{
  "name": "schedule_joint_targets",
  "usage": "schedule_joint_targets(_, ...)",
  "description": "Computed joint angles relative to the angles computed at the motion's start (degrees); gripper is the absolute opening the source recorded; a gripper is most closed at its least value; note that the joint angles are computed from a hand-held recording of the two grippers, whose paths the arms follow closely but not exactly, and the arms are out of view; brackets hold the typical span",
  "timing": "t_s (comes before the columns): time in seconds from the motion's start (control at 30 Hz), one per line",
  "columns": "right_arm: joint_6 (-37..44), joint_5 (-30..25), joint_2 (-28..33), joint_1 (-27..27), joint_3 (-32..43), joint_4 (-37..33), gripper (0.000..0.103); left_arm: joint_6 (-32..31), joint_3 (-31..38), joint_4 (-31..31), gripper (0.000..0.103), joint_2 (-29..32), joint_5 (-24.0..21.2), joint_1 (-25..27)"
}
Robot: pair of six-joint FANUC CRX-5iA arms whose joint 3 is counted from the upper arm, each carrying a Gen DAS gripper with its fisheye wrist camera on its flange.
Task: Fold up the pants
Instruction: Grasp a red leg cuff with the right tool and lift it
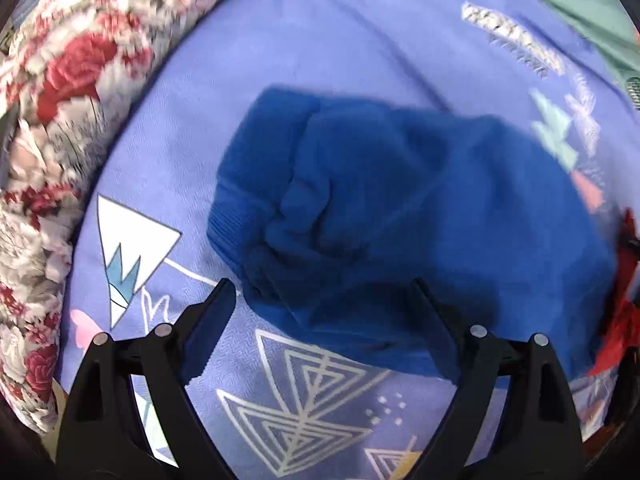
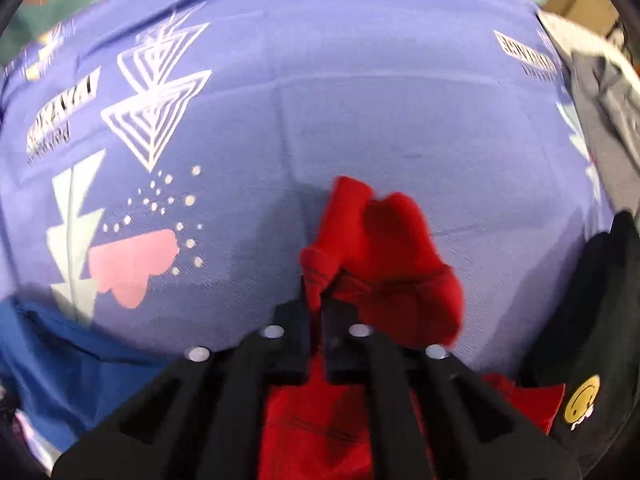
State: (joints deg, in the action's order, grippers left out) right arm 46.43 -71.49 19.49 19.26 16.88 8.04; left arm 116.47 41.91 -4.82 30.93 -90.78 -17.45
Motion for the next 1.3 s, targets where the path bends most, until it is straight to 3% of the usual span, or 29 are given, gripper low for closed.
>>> schedule_joint_targets(0.17, 2.6, 13.8, -19.3, -5.5, -13.8, -9.5, 0.003, 0.5, -0.7, 0.2, 0.09, 0.5, -0.4, 1.2)
schedule_joint_targets(0.23, 4.0, 16.7, -26.9, -7.6, -19.2, -12.2, 0.003, -0.3, -0.1, -0.6, 0.09, 0.8, -1.1, 1.2)
schedule_joint_targets(0.37, 2.5, 12.9, -34.3, -10.5, -27.1, -15.7, 0.003, -2.1, -0.3, -0.6, 0.09, 1.0, -1.4, 1.8)
schedule_joint_targets(0.47, -1.7, 10.5, -35.0, -7.0, -33.8, -10.2, 0.008, -3.9, 0.6, -1.4, 0.091, 1.8, -1.8, 1.9)
schedule_joint_targets(0.57, -2.9, 8.0, -33.6, -8.6, -34.3, -14.1, 0.011, -4.8, 1.5, -2.0, 0.091, 2.2, -2.5, 1.7)
schedule_joint_targets(0.6, -4.1, 8.2, -34.1, -8.3, -34.5, -13.6, 0.016, -4.9, 3.5, -2.5, 0.091, 3.2, -3.5, 1.4)
schedule_joint_targets(0.67, -4.6, 8.0, -35.1, -6.9, -34.5, -10.6, 0.036, -5.1, 4.8, -3.7, 0.091, 3.4, -4.0, 0.9)
schedule_joint_targets(0.7, -5.5, 8.3, -35.7, -5.2, -34.9, -7.2, 0.063, -5.0, 4.8, -3.9, 0.09, 3.1, -3.9, 0.8)
schedule_joint_targets(0.73, -6.1, 8.8, -36.0, -3.9, -35.5, -3.9, 0.078, -4.9, 4.7, -4.0, 0.089, 2.8, -3.6, 0.8)
schedule_joint_targets(0.83, -3.6, 9.3, -34.1, -5.7, -33.6, -6.3, 0.078, -5.4, 1.9, -2.0, 0.089, 0.2, 0.6, 1.3)
schedule_joint_targets(0.97, -4.8, 10.0, -30.6, -6.3, -32.8, -5.0, 0.078, -6.6, 1.2, -2.7, 0.089, -0.5, 2.1, 0.5)
schedule_joint_targets(1.0, -5.0, 9.3, -29.5, -6.7, -32.3, -4.9, 0.059, -6.4, 2.0, -3.2, 0.089, 0.2, 0.7, 0.4)
schedule_joint_targets(1.03, -2.7, 9.2, -28.8, -8.0, -31.4, -7.3, 0.026, -5.9, 2.8, -3.6, 0.089, 1.2, -0.7, 0.3)
schedule_joint_targets(1.1, -2.8, 9.9, -28.6, -8.3, -31.3, -7.2, 0.026, -4.6, 4.2, -4.8, 0.091, 3.1, -3.3, 0.0)
schedule_joint_targets(1.2, -2.7, 5.9, -26.8, -4.3, -30.6, -0.6, 0.029, -2.3, 0.4, -2.1, 0.091, 1.5, -1.2, 1.2)
schedule_joint_targets(1.3, -1.0, 0.8, -26.2, -2.6, -27.2, 2.4, 0.052, -2.5, -2.1, -1.7, 0.089, -0.8, -0.2, 1.6)
